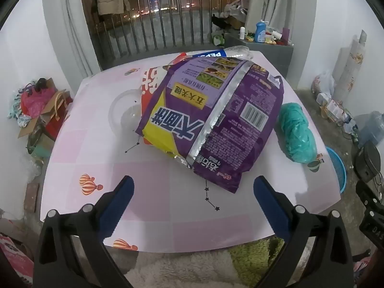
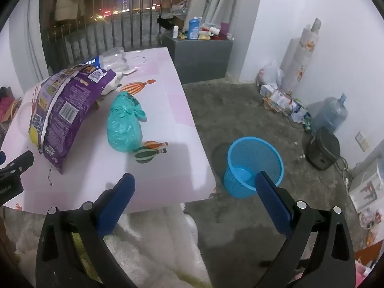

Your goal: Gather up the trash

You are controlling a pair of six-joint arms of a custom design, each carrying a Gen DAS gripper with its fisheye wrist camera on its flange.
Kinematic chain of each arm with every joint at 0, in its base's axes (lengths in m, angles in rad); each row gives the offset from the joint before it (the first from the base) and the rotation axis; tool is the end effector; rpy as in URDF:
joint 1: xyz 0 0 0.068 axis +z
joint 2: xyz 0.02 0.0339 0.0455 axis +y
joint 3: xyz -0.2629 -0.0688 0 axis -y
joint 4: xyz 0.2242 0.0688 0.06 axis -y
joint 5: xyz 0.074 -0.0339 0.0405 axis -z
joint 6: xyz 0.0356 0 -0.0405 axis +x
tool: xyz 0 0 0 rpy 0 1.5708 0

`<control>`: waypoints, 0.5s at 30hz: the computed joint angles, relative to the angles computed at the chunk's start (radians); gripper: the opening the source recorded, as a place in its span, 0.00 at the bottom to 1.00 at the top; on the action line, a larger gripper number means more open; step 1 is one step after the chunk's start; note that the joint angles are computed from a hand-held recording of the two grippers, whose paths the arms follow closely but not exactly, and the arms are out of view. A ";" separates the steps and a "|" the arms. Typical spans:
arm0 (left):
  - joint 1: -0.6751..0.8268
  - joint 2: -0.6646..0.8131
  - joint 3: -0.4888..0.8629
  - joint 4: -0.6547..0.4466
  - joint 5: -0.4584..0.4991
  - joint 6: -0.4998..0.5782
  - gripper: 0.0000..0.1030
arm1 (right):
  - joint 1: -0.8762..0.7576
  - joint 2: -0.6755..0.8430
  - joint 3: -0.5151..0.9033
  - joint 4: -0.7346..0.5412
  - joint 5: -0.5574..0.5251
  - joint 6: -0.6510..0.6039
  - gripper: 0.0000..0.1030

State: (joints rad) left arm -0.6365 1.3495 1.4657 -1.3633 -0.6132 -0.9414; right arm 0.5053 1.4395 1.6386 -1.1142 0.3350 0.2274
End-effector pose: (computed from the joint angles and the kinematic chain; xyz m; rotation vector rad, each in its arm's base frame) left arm 0.1817 -0.1088 0.3578 -0.5020 2.4254 0.2652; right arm 0.2324 0.1152 0.3920 -0.1969 2.4105 -0.0870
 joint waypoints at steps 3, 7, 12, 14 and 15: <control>0.001 -0.001 -0.001 0.001 0.003 0.000 0.95 | 0.001 0.000 0.000 -0.003 0.000 0.000 0.93; 0.003 -0.002 -0.003 0.003 0.001 0.002 0.95 | 0.003 -0.008 -0.010 -0.002 0.000 0.003 0.93; -0.005 -0.007 -0.013 0.001 -0.004 -0.006 0.95 | -0.002 -0.004 -0.004 -0.008 -0.002 0.002 0.93; -0.005 -0.005 -0.013 0.001 -0.004 -0.006 0.95 | 0.001 -0.006 -0.005 -0.006 0.000 0.003 0.93; -0.005 -0.007 -0.015 0.002 -0.005 -0.006 0.95 | 0.003 -0.007 -0.006 -0.006 0.002 0.004 0.93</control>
